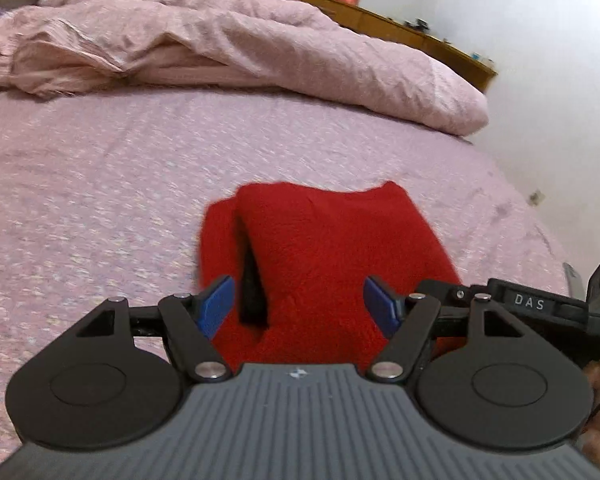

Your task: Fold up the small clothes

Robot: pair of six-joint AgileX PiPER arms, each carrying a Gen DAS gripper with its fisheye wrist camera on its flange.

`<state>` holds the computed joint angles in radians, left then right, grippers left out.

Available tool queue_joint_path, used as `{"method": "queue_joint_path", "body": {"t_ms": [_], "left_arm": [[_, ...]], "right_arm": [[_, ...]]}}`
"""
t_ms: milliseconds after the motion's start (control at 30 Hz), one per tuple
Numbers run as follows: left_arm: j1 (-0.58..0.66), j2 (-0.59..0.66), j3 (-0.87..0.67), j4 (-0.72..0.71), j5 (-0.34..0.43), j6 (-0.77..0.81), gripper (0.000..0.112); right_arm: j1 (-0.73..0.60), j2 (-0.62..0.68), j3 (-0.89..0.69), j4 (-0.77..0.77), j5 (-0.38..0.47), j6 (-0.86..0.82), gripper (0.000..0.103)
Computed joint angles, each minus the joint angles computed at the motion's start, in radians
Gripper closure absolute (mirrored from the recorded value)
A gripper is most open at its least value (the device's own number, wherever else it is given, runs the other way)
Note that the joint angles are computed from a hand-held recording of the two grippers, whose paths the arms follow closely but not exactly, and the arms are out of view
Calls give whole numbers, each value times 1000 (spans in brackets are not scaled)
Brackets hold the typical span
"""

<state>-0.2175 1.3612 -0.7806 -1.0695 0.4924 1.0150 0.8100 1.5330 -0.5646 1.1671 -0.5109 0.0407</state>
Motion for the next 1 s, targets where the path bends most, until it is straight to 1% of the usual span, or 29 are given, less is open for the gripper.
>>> {"method": "queue_joint_path", "body": {"t_ms": [33, 100, 133, 167, 200, 233, 267, 300, 400, 500, 533, 567, 600, 633, 667, 700, 767, 800, 867, 967, 1000], "left_arm": [[-6, 17, -7, -1, 9, -2, 42], [-10, 48, -15, 5, 23, -15, 52], [-14, 66, -16, -4, 19, -11, 55], [-16, 80, -14, -9, 11, -11, 65], [-13, 90, -14, -12, 15, -12, 81], [-1, 92, -10, -35, 26, 2, 83], [15, 88, -3, -74, 42, 32, 88], [37, 73, 5, -111, 62, 63, 90], [101, 13, 10, -155, 112, 116, 91], [149, -26, 5, -95, 144, 90, 91], [162, -27, 8, -75, 150, 76, 91], [180, -21, 15, -63, 158, 70, 91], [197, -10, 21, -49, 162, 59, 91], [213, 9, 26, -40, 166, 51, 91], [226, 34, 29, -34, 168, 44, 91], [233, 57, 30, -31, 164, 37, 91], [243, 113, 29, -47, 156, 58, 90], [240, 134, 29, -60, 147, 71, 90], [233, 154, 36, -94, 128, 103, 90], [204, 144, 43, -109, 88, 119, 88], [197, 139, 45, -109, 77, 117, 87]], "right_arm": [[20, -11, 8, 59, -27, -59, 26], [92, -24, -2, 225, -120, -233, 26], [113, -25, -6, 264, -152, -280, 26], [137, -26, -12, 308, -188, -329, 26], [151, -25, -17, 329, -211, -355, 26], [154, -23, -18, 327, -220, -359, 26], [156, -24, -15, 323, -223, -354, 26], [156, -24, -11, 317, -224, -341, 26], [163, -25, -5, 273, -237, -273, 27], [177, -39, 13, 148, -252, -168, 28], [188, -36, 10, 120, -266, -152, 30], [194, -33, 3, 107, -272, -149, 36], [192, -30, -5, 91, -261, -144, 38], [187, -29, -13, 74, -244, -129, 41], [175, -23, -15, 36, -220, -94, 47], [158, -12, -23, 4, -183, -72, 49], [153, 26, -59, 46, -143, -138, 54], [153, 50, -76, 72, -130, -180, 54], [173, 86, -102, 116, -146, -243, 55], [203, 115, -153, 234, -178, -424, 55], [209, 122, -164, 260, -187, -461, 55]]}}
